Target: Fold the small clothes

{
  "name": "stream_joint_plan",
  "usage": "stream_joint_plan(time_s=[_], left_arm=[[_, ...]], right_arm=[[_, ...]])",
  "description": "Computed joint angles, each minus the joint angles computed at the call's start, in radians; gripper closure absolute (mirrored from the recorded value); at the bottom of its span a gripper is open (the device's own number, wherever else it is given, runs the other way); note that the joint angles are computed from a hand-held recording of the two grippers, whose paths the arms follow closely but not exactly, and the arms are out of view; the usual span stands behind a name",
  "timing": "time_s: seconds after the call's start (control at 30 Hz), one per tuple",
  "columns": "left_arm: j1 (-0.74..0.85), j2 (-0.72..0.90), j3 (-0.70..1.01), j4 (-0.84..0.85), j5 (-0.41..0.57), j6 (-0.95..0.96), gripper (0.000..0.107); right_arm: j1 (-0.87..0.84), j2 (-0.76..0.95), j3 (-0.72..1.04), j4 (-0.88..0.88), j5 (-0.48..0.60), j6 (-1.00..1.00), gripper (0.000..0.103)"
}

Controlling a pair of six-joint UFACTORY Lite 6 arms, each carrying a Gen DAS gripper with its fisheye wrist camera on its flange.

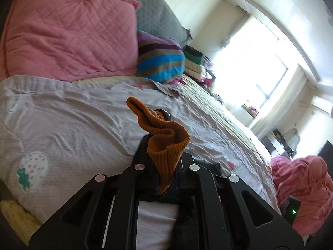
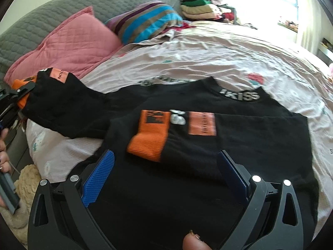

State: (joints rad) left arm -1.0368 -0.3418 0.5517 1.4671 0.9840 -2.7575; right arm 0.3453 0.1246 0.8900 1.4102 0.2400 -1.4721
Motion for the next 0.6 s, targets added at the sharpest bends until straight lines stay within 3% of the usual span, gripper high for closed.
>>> stream_joint_plan(time_s=[0.23,0.6], left_arm=[[-0.037,0.156,0.153,0.077,-0.072,-0.012,0.103],[0.016,0.424,0.366,0.232,-0.312,-0.079,0.103]], right_arm=[[-0.167,-0.031,-0.039,0.021,0.032,-0.069,0.005],[-0.426,-0.038,-0.037,0.021,0.131,-0.098,0.005]])
